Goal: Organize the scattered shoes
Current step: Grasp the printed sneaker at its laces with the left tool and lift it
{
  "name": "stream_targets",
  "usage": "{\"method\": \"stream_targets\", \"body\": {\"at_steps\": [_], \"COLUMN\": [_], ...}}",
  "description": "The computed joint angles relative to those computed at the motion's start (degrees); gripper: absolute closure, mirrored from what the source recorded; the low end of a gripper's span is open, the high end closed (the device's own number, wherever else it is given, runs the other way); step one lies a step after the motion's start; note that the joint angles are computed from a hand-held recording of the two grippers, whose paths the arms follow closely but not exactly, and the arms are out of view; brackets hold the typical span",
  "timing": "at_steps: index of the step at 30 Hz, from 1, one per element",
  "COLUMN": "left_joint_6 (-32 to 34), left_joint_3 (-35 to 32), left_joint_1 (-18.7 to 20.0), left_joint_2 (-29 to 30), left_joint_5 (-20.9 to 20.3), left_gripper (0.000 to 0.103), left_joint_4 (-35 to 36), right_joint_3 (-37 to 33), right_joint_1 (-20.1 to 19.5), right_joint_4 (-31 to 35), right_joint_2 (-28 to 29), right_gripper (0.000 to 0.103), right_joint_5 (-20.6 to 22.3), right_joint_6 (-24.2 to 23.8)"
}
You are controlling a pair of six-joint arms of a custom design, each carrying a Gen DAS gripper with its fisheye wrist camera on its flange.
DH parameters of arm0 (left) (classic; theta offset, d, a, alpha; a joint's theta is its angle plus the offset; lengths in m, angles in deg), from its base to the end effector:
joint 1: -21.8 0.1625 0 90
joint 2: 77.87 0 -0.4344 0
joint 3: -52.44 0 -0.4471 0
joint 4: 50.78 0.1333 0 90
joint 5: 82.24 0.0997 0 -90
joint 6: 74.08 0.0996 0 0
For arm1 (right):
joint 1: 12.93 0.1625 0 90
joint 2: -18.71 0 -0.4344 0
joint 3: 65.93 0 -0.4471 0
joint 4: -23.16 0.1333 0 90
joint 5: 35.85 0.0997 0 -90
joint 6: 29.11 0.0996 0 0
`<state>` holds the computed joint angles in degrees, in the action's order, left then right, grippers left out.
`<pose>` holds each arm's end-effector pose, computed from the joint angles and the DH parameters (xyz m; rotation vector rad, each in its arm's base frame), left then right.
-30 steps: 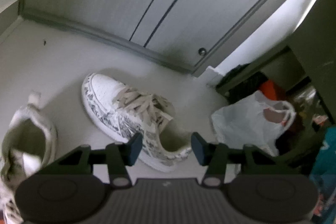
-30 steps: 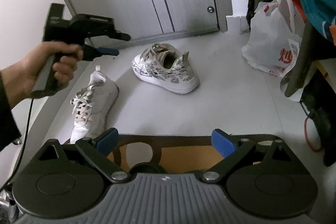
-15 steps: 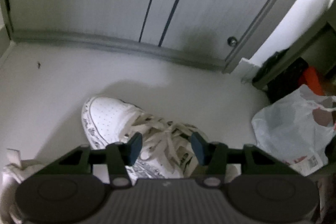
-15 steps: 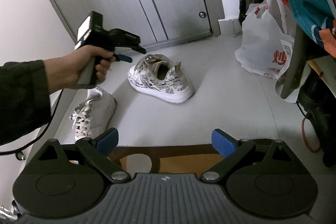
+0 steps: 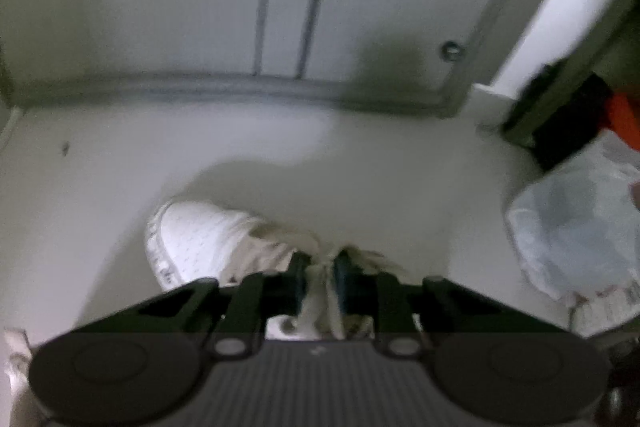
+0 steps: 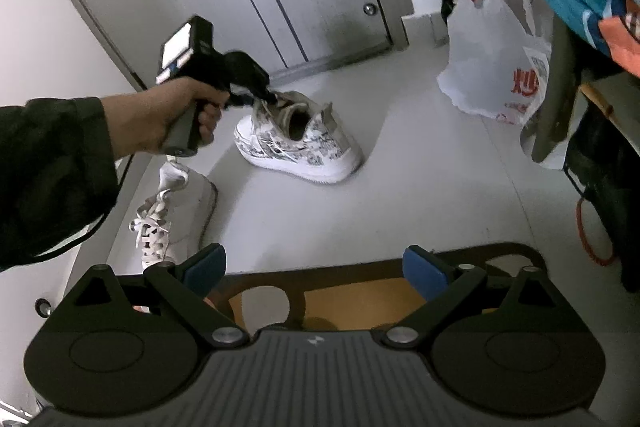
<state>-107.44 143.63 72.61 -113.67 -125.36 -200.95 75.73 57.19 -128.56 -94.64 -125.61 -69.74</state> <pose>-0.2898 -0.6815 -0.0109 0.0799 2.4351 -0.7069 0.0035 -0.3836 0.3210 0.4992 -2.7169 0.7190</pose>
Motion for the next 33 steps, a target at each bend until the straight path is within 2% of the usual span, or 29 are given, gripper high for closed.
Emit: {"method": "stream_targets", "body": {"at_steps": [2, 6, 10, 13, 22, 27, 30, 33], "left_joint_6": [0.54, -0.53, -7.67, -9.62, -11.49, -12.71, -16.01, -17.30], "left_joint_3": [-0.14, 1.06, 5.29, 7.63, 12.66, 15.98, 18.94, 20.53], "left_joint_1": [0.09, 0.79, 2.84, 3.49, 2.78, 1.02, -0.31, -1.59], "left_joint_2": [-0.22, -1.01, -2.39, -2.68, -5.37, -7.03, -7.57, -8.02], "left_joint_5": [-1.05, -4.96, -12.46, -14.66, -17.64, -18.58, -20.21, -19.84], "left_gripper": [0.090, 0.091, 0.092, 0.093, 0.093, 0.093, 0.093, 0.093], "left_joint_4": [0.27, -4.19, -16.48, -23.41, -33.10, -37.21, -42.23, -43.29], "right_joint_3": [0.06, 0.33, 1.42, 1.53, 1.97, 2.68, 3.28, 3.78], "right_joint_1": [-0.13, -0.07, 0.38, 0.25, 0.91, 1.33, 1.43, 1.90], "right_joint_4": [-0.28, -0.44, -2.22, -1.70, -1.83, -1.90, -1.70, -2.27], "right_joint_2": [0.11, 0.14, -0.54, -1.03, -1.30, -2.27, -3.18, -3.47], "right_gripper": [0.005, 0.005, 0.005, 0.005, 0.005, 0.005, 0.005, 0.005], "right_joint_5": [-0.36, -1.04, -1.00, -0.74, -1.54, -1.33, -1.22, -1.89], "right_joint_6": [0.37, 0.38, -1.93, -2.16, -2.46, -2.96, -3.70, -3.75]}}
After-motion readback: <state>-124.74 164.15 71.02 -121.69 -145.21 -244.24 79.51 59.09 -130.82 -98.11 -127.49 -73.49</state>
